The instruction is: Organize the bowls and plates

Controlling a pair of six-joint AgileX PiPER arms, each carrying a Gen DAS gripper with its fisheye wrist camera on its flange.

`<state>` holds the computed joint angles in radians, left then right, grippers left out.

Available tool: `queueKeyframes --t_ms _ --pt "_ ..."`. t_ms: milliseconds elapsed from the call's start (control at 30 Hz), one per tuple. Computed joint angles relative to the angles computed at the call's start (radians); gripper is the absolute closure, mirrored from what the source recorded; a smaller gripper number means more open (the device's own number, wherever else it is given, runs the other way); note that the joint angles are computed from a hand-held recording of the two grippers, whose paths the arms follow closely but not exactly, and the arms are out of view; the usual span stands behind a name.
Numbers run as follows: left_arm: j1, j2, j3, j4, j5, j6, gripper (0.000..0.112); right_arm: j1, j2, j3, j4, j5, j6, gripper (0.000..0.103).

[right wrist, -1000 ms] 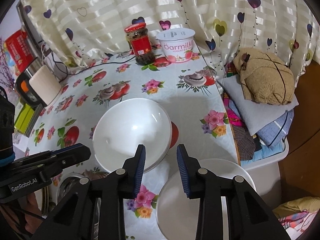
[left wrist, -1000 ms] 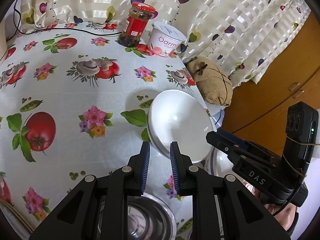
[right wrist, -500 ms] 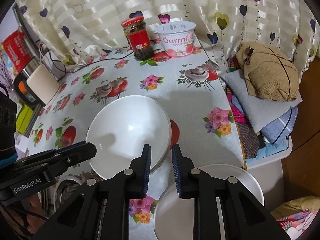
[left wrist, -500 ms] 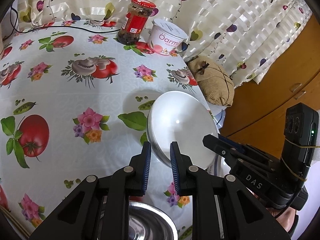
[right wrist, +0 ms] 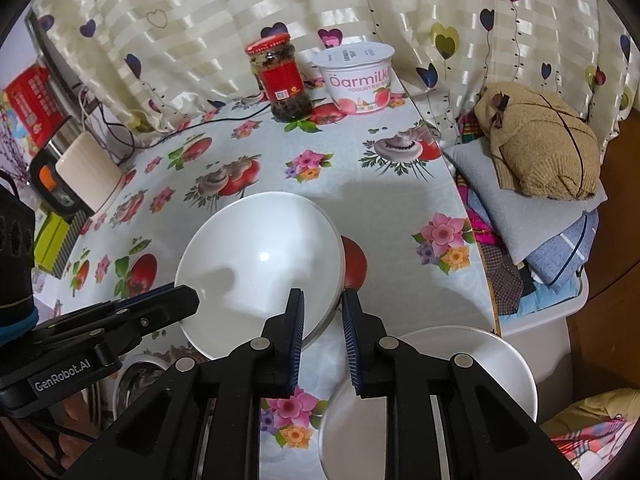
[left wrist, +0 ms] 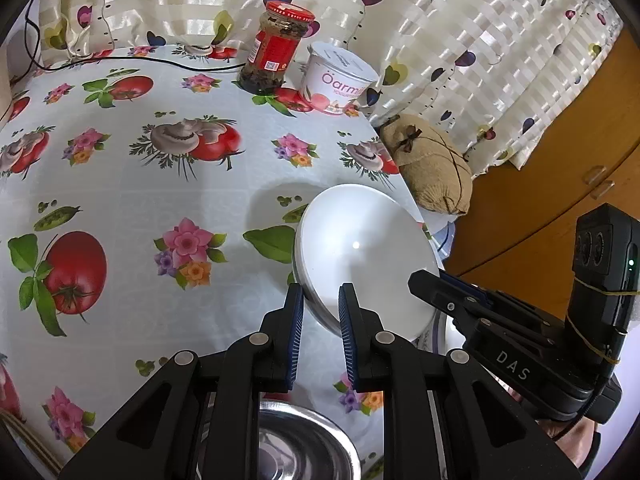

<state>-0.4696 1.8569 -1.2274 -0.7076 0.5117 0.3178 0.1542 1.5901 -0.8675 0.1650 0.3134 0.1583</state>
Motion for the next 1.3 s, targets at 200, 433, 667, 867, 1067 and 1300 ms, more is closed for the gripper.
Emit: queueKeyframes --t_ms 200,433,667,867,1067,1300 --pt "0.005 -0.020 0.012 0.000 -0.006 -0.001 0.093 0.027 -0.018 0.003 -0.054 0.002 0.072 0.084" --pt "0.015 -0.057 0.043 0.007 -0.009 -0.006 0.093 0.063 -0.049 0.001 -0.123 0.019 0.153 0.084" --pt "0.028 -0.121 0.085 0.012 -0.011 -0.007 0.093 0.107 -0.086 0.000 -0.198 0.041 0.246 0.084" --pt "0.043 -0.187 0.134 0.022 -0.013 -0.012 0.093 0.165 -0.128 -0.003 -0.295 0.074 0.364 0.084" --pt "0.057 -0.250 0.182 0.033 -0.009 -0.021 0.093 0.232 -0.165 -0.001 -0.388 0.110 0.483 0.084" --pt "0.082 -0.332 0.257 0.033 -0.007 -0.010 0.093 0.304 -0.193 0.005 -0.459 0.142 0.587 0.084"
